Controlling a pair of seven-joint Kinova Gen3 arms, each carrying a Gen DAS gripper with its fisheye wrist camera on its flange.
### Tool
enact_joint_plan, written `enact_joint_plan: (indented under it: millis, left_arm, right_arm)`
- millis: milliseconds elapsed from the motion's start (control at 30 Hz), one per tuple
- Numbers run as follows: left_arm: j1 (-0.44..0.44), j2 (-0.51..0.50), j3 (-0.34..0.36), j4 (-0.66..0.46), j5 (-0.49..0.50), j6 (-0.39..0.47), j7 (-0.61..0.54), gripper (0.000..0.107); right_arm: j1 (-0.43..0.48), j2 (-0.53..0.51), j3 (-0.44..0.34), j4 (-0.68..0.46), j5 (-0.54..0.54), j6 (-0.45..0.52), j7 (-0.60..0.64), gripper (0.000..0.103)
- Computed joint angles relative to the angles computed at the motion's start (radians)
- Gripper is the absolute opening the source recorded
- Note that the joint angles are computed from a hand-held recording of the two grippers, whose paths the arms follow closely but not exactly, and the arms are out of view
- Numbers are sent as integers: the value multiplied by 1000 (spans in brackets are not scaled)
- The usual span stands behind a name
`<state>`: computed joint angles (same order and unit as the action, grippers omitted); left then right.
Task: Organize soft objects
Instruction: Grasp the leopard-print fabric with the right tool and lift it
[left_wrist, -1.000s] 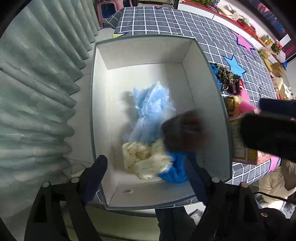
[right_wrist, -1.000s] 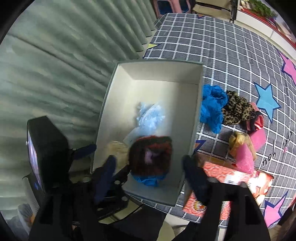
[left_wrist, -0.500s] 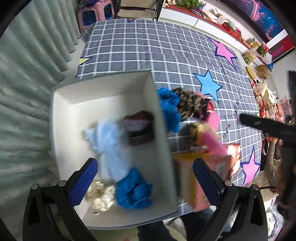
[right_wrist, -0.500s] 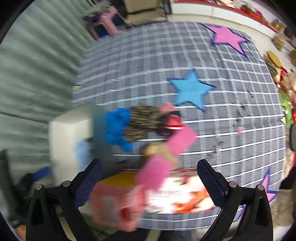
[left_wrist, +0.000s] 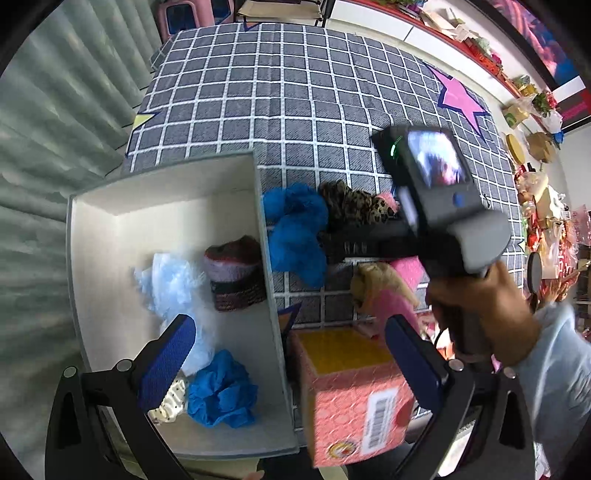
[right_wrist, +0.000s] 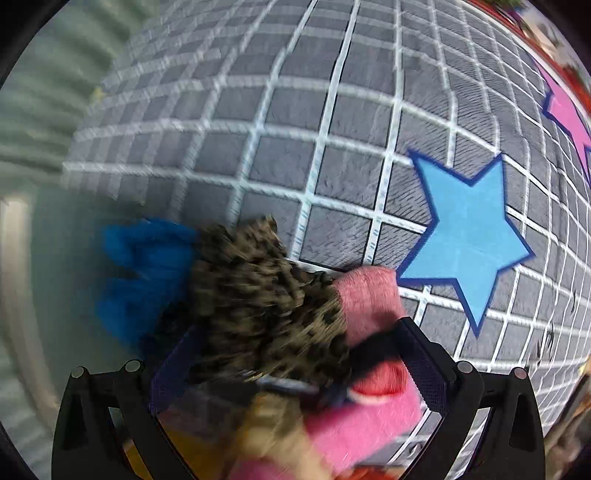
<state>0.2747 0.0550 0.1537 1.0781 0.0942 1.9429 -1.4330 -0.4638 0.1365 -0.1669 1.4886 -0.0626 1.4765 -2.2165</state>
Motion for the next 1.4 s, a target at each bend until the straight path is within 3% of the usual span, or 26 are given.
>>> enact_joint_plan:
  millis: [133,400,533,667,767,900,1067,1200,1267,1300,1333,1367,1400]
  left_arm:
    - [48,61,27,-57,-8,4,35,103]
    - [231,204,55,-148,-101,8,86,103]
    - [304,289,39,-177,-152,37,99,103]
    - [338,373,13,-192,-160,75,120,103]
    - [336,413,-6,-192,-148,86,154,102]
    - [365,461,-17,-192,-187,103,167,102]
    - [379,505,-21,-166,-177,113,180,102]
    - [362,527,-29,-113,-157,127,204,103]
    - [336,521,-25,-94,-125,114,212,103]
    - [320,514,-22,-79,-104,102,210,100]
    - [304,506,-19,-64,-87,87,206,92]
    - [278,493,-14,-50,-59,74,197,85]
    - [265,483,-2,-43,-47,61,197,69]
  right_arm:
    - [42,-92,25,124,-11,-21,-34,103]
    - [227,-322,91,335,46,73,-35,103]
    - [347,-485,183,393,0,83,-2,103]
    - [421,-574,241,409,-53,101,47,103]
    - [439,-594,255,404,-98,102,108,103]
    - [414,-542,178,384,-173,25,128,103]
    - [359,-420,95,390,-144,-77,143,103]
    - [308,-352,38,381,-71,-66,76,103]
    - [286,-361,51,384,-65,-65,39,96]
    - [299,-361,35,378,-58,-57,26,84]
    - [306,-372,38,375,-53,-49,30,68]
    - [315,-368,59,355,-49,-36,50,58]
    - [310,-373,88,354,-62,-34,68,43]
